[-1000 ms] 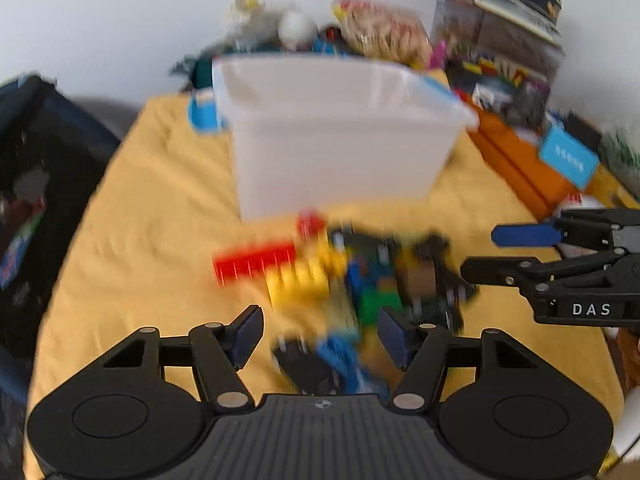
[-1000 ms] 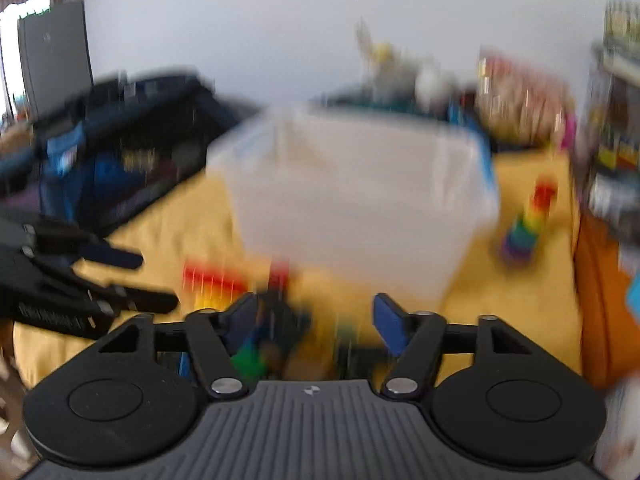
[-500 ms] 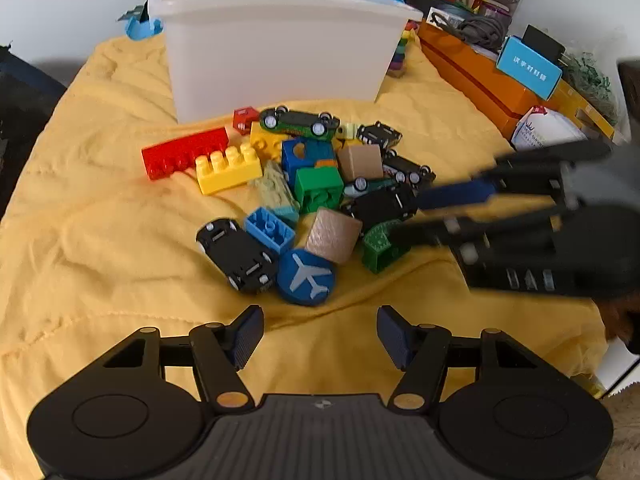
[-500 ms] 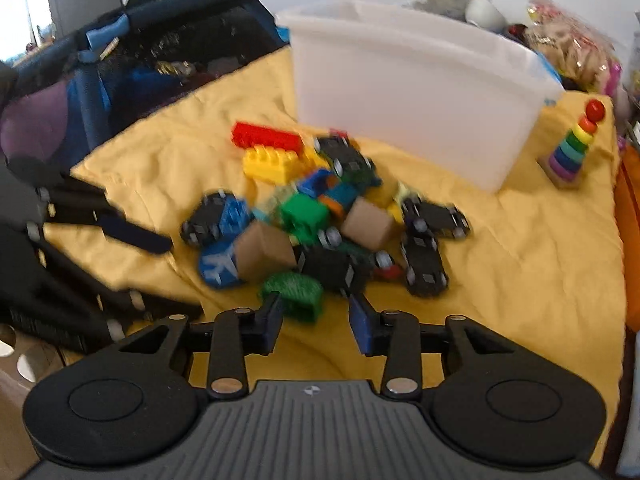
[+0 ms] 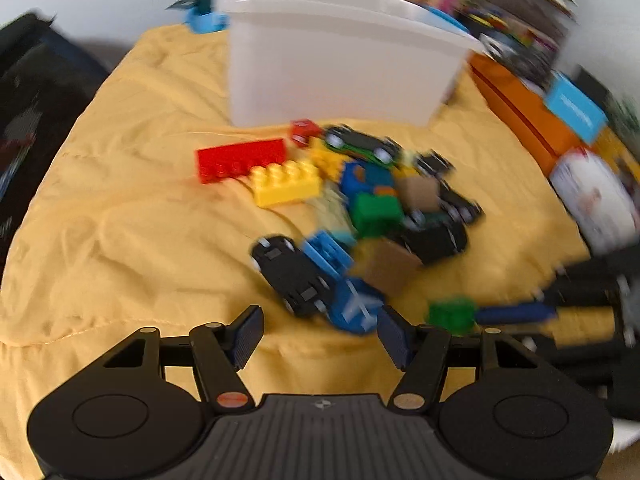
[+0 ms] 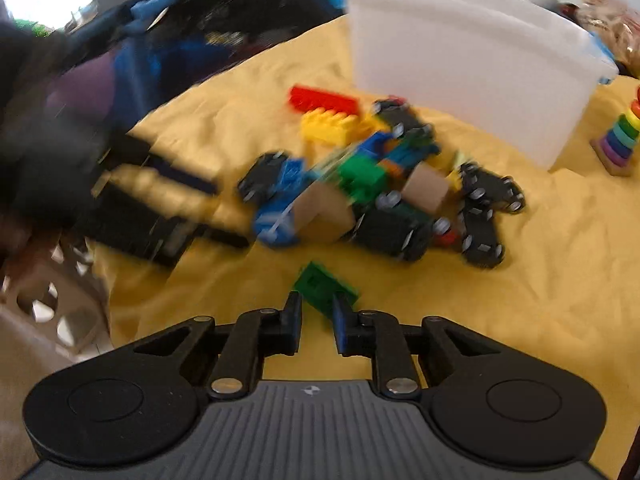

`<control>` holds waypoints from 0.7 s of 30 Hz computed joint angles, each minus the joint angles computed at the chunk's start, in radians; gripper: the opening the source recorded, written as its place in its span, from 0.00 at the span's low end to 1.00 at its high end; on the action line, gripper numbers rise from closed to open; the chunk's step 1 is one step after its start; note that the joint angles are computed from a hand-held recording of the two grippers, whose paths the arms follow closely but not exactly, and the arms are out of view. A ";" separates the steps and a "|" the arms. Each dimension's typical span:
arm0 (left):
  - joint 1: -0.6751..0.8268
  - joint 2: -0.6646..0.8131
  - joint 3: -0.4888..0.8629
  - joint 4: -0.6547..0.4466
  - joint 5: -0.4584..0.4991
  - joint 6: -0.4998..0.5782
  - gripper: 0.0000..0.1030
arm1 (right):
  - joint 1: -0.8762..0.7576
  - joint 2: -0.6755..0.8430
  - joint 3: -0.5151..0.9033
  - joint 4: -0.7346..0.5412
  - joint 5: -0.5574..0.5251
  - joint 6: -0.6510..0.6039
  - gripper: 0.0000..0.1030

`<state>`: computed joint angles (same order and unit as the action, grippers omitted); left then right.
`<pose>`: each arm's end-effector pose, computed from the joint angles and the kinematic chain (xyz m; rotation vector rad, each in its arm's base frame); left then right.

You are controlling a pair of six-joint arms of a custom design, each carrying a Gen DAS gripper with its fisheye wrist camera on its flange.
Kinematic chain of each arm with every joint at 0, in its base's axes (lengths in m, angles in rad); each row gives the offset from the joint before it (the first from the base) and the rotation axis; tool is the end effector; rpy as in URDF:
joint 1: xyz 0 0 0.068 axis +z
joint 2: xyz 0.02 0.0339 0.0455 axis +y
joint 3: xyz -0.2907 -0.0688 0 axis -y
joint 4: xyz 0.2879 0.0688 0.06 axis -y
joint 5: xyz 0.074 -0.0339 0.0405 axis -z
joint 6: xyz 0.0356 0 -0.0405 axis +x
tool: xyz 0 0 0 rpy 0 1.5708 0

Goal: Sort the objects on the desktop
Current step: 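Grasp the green-white race car with the left tool while the right tool grasps a white car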

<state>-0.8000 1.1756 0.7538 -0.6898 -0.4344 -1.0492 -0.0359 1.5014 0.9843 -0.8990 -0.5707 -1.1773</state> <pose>0.1796 -0.1635 0.2234 -0.4426 2.4867 -0.1355 0.2963 0.0086 0.2106 -1.4793 2.1931 0.5206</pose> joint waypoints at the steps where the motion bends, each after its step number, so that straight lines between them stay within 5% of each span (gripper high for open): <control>1: 0.031 -0.015 -0.015 0.025 0.019 -0.011 0.64 | -0.004 -0.017 -0.017 0.019 0.006 -0.001 0.18; 6: 0.186 -0.049 -0.092 0.183 0.166 -0.090 0.46 | -0.046 0.007 0.031 0.023 -0.065 0.107 0.19; 10: 0.214 -0.065 -0.132 0.262 0.195 -0.108 0.33 | -0.066 0.013 0.043 0.050 -0.078 0.161 0.21; 21: 0.049 -0.201 -0.096 0.065 0.061 -0.103 0.31 | -0.072 0.143 0.129 0.065 -0.125 0.332 0.28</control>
